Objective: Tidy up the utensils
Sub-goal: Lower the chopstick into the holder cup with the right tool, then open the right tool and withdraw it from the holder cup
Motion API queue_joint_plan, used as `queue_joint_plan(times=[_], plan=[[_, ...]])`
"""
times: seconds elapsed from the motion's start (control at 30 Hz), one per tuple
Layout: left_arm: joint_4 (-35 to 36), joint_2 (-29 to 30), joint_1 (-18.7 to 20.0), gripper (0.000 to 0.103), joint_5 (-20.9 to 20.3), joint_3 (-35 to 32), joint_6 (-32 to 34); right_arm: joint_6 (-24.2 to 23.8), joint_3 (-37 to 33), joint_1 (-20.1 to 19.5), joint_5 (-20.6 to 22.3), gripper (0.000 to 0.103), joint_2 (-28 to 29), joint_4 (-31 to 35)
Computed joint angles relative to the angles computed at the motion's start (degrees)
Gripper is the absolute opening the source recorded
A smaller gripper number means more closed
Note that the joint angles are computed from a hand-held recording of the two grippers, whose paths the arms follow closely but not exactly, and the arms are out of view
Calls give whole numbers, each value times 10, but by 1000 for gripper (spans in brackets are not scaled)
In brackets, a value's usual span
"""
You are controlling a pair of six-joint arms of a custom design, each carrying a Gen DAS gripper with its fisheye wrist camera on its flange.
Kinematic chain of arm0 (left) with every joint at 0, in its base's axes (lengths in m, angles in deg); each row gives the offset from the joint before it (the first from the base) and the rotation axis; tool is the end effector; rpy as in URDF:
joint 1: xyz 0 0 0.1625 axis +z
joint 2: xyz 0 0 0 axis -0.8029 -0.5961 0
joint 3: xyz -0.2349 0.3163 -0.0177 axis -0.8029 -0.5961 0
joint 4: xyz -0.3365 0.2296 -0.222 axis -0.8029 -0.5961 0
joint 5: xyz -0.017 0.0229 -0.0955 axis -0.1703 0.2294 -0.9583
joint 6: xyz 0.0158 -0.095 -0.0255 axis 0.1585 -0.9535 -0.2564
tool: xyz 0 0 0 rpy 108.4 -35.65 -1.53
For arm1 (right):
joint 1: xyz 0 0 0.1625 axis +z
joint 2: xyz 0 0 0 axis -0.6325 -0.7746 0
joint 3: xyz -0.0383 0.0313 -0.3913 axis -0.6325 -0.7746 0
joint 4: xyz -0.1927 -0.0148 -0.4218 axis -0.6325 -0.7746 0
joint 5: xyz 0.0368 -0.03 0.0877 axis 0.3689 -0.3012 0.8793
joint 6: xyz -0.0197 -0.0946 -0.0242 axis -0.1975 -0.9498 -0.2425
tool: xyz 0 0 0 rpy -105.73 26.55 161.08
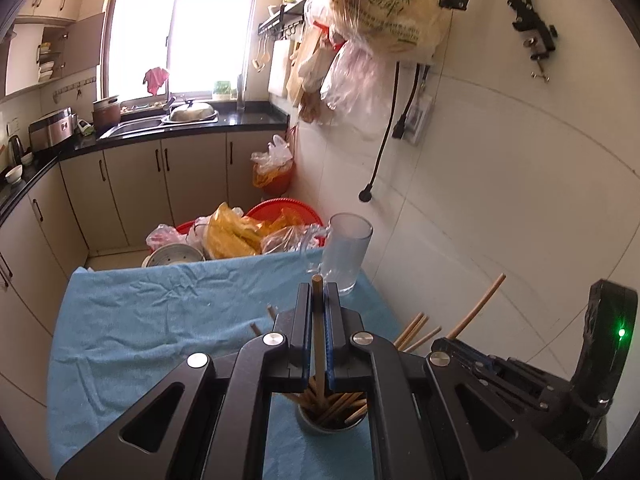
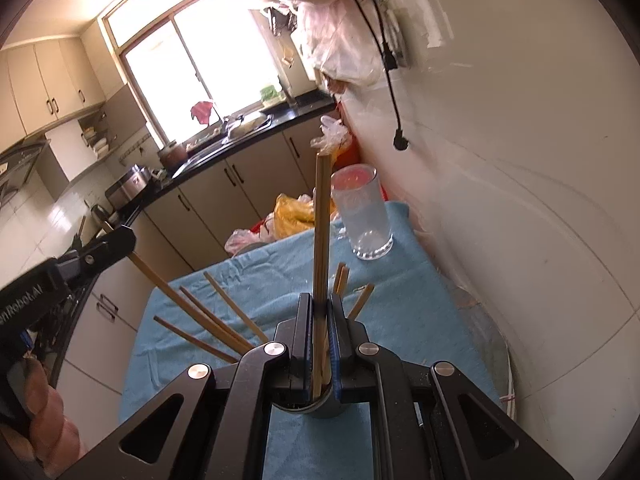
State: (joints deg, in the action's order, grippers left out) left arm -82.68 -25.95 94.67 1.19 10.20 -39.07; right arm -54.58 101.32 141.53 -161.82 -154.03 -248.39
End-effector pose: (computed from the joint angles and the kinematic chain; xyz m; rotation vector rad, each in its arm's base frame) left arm -0.5737 -0.7417 0.1718 1.1194 2.5107 -0.8128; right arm 0.2072 -0.6327 0.4396 -0.1924 -2.2393 1.3249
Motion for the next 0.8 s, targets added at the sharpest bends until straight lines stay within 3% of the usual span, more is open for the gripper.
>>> queue_joint_plan(times=[0.33,0.37,0.47,0.63,0.7,0.77,0.8], plan=[[6,-13,4,6,14,20,-13,20,-4,-5,2,11,0,34],[3,-15,4,9,18,24,-13,20,-2,-5,2,16,-2,32],[-12,-23,3,42,33,37,-14,21,0,-2,-4,21,-3,26],[-37,-38,2,42,54,56,-12,22,10,7,-22,30,-13,9],[-51,-44,1,49,66,67,-9,18,12,13,-35,35,-14,-1],[-75,-54,-1,58,85,85,-4,13,15,21,-54,54,-14,-16],[-87,-59,-2,61,92,95,0,9,15,26,-66,59,-12,-24]])
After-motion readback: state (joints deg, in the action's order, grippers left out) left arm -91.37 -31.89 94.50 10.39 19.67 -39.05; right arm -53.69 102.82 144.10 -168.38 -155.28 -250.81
